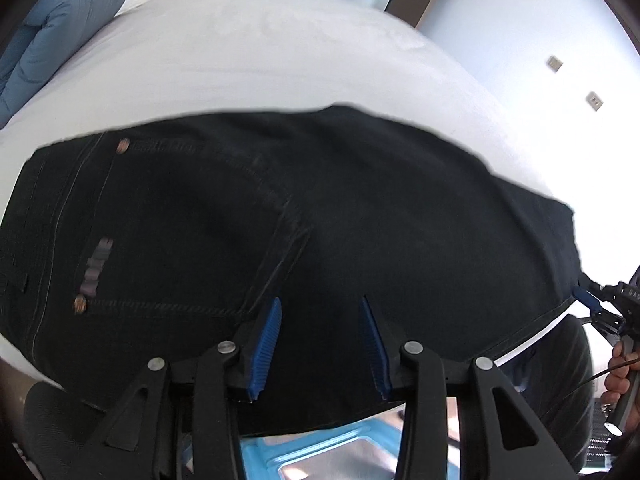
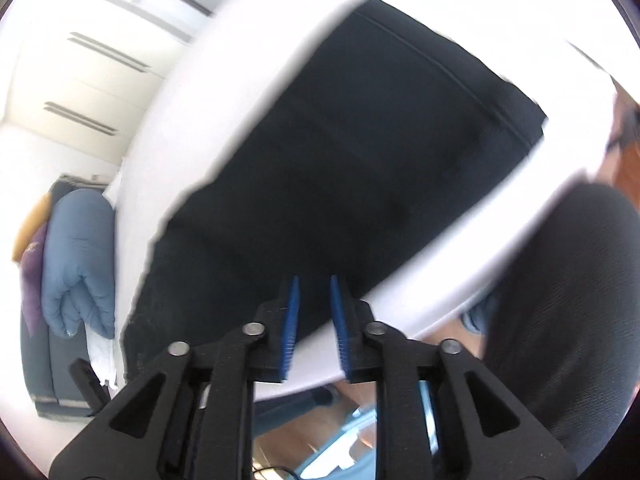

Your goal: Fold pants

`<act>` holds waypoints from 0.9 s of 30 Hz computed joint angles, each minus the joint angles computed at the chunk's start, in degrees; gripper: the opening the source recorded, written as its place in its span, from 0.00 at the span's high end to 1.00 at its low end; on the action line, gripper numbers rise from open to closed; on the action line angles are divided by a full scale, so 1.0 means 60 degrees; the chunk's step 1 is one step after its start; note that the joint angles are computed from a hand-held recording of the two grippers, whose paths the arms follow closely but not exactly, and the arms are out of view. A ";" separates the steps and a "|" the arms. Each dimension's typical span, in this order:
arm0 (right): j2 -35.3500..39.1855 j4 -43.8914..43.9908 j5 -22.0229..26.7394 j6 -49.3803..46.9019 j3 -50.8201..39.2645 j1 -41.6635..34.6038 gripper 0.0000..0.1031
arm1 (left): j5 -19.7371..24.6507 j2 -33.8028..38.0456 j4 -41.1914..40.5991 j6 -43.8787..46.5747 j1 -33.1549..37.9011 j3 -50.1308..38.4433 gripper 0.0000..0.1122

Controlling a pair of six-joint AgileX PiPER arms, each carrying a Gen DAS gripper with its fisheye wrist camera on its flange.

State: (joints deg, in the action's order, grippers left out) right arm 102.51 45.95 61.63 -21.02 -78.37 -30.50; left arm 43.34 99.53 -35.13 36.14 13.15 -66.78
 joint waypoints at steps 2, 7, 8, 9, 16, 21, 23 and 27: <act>0.0090 0.1533 0.0332 -0.0795 -0.0086 0.0318 0.24 | -0.0040 0.0001 -0.0586 0.0127 -0.0315 -0.0302 0.55; 0.1602 0.2502 0.0601 -0.0825 -0.1004 0.2167 0.20 | -0.0148 0.1315 -0.0326 -0.0754 -0.0719 -0.1261 0.39; 0.1880 0.2132 0.0243 -0.0222 -0.1211 0.2662 0.25 | 0.0041 0.1525 -0.0518 -0.0722 -0.0558 -0.1308 0.47; 0.2055 0.1929 -0.0135 0.0004 -0.1037 0.2907 0.32 | 0.0062 0.1416 -0.1070 -0.0308 -0.0205 -0.1043 0.60; 0.1483 0.1968 -0.0764 -0.0472 0.0210 0.1322 0.85 | 0.0865 0.1573 -0.1416 0.0519 0.2151 -0.1130 0.88; 0.0641 0.0015 -0.1243 0.1317 -0.0460 0.1193 0.80 | 0.0969 0.2027 -0.0519 -0.0630 0.3045 -0.2813 0.65; 0.0734 0.0783 -0.0799 0.0833 -0.0749 0.1426 0.79 | 0.1139 0.2143 -0.0772 -0.0331 0.2602 -0.3342 0.49; 0.1426 0.1711 -0.0210 0.0289 -0.1494 0.3078 0.79 | 0.1454 0.2966 -0.0608 -0.0566 0.0668 -0.4808 0.34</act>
